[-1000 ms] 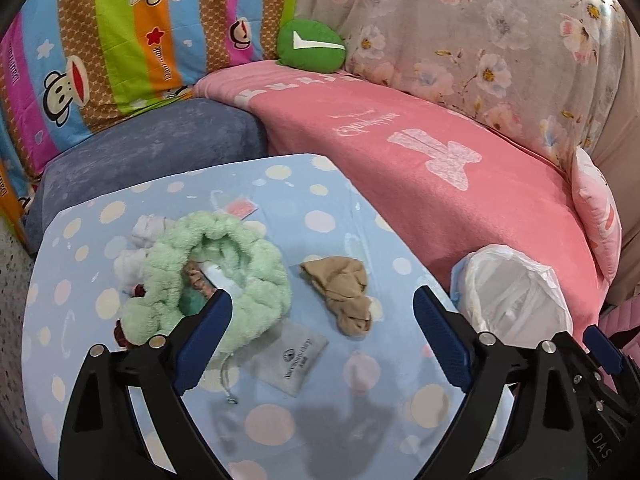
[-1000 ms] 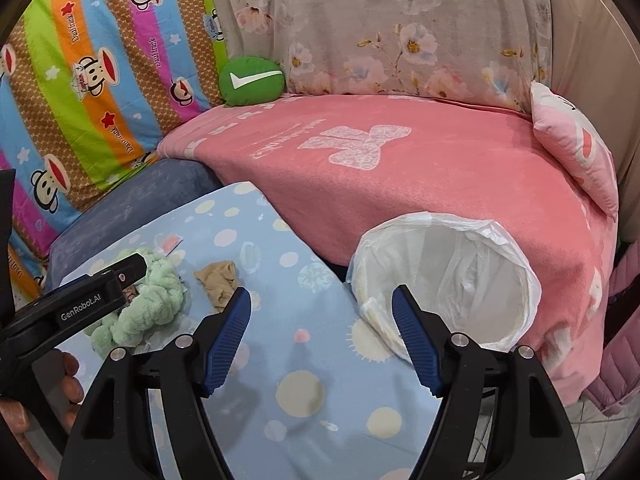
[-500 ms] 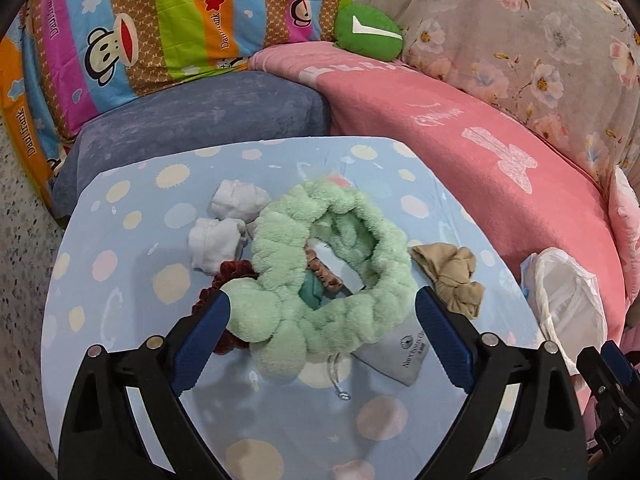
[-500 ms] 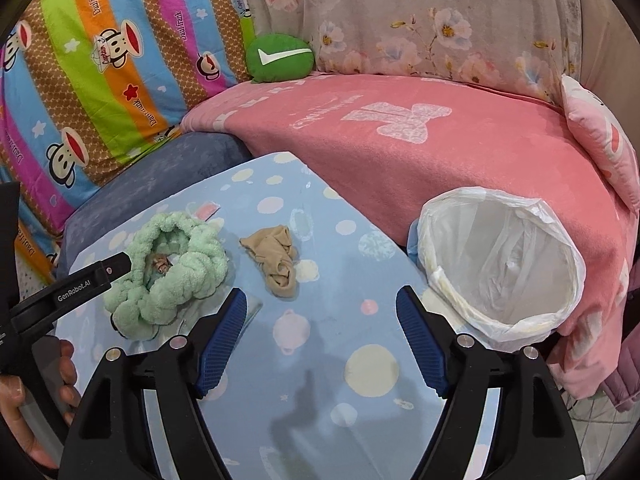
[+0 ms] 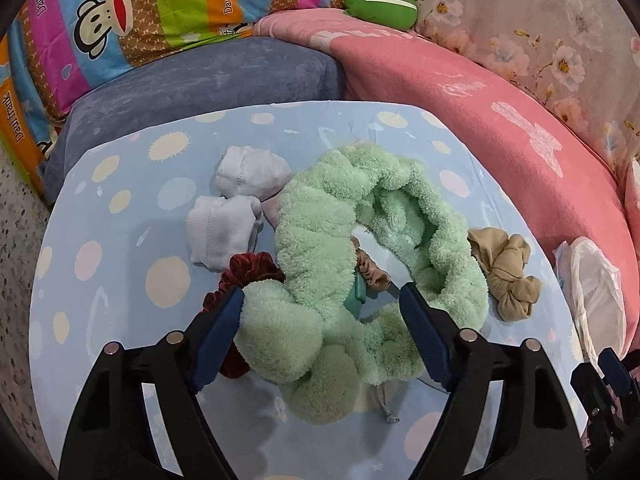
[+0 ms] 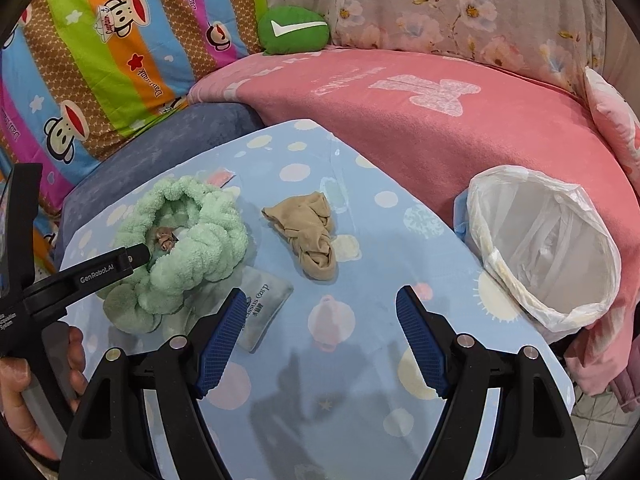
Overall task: Collect trash
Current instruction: 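Move the left gripper to the green fuzzy headband and grasp it, then grasp the tan knotted sock with the right gripper, then carry the headband into the bin and open the left gripper while the right gripper carries the sock over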
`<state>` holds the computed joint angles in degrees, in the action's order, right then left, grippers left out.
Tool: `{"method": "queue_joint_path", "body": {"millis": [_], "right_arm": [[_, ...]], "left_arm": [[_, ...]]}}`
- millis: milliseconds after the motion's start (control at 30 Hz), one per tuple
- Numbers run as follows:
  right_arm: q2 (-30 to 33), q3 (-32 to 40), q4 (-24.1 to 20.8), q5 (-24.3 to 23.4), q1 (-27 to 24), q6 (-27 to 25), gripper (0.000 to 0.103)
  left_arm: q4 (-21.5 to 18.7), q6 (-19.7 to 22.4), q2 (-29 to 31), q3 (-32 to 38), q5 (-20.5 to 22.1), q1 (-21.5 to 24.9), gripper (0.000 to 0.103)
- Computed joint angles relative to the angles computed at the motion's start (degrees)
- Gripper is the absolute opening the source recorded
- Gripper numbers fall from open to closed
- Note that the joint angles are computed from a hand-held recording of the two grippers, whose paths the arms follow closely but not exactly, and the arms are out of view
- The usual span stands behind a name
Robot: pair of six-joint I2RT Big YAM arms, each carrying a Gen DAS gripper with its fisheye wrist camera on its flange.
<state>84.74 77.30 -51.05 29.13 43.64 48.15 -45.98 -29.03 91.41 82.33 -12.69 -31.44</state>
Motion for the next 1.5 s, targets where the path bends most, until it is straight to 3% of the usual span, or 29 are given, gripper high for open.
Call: {"method": "queue_joint_path", "body": {"millis": [67,133,200,400,533,633,767,1067,1500], "right_arm": [[1.13,0.72,0.18,-0.48,-0.60,-0.61,0.074],[2.40,1.59,0.28,-0.97,-1.41,-1.29,0.074],[3.79,2.52,0.88,-1.83,-2.47,-2.29,0.074],[8.40,6.20,0.70,-2.72,-5.55,-4.56,0.074],[10.82,8.05,0.35,-3.76,-7.27,-5.65,0.072],[12.61,9.27,0.21,-5.10,-8.20,-6.56,0.063],[13.71,9.21,2.39,-10.50,-9.27,-7.29,0.029],[11.37,10.02,0.76,-8.60,-7.31,-7.06,0.020],[-2.39,2.48,-0.88,-1.65,-5.52,-3.61,0.020]], "left_arm": [[-0.23,0.78,0.78,0.78,-0.60,0.12,0.065],[-0.59,1.28,1.33,1.37,-1.14,0.27,0.046],[-0.85,1.52,1.72,1.88,-0.57,0.62,0.036],[-0.75,3.04,2.70,3.28,-0.25,1.01,0.021],[-0.47,3.87,3.38,4.44,0.31,1.31,0.018],[0.02,3.64,3.36,4.70,1.49,1.78,0.016],[0.73,3.30,2.99,4.90,3.12,2.18,0.015],[-0.25,4.69,3.05,9.90,2.39,0.58,0.013],[-3.05,6.81,4.64,20.08,-0.62,-7.38,0.012]]}}
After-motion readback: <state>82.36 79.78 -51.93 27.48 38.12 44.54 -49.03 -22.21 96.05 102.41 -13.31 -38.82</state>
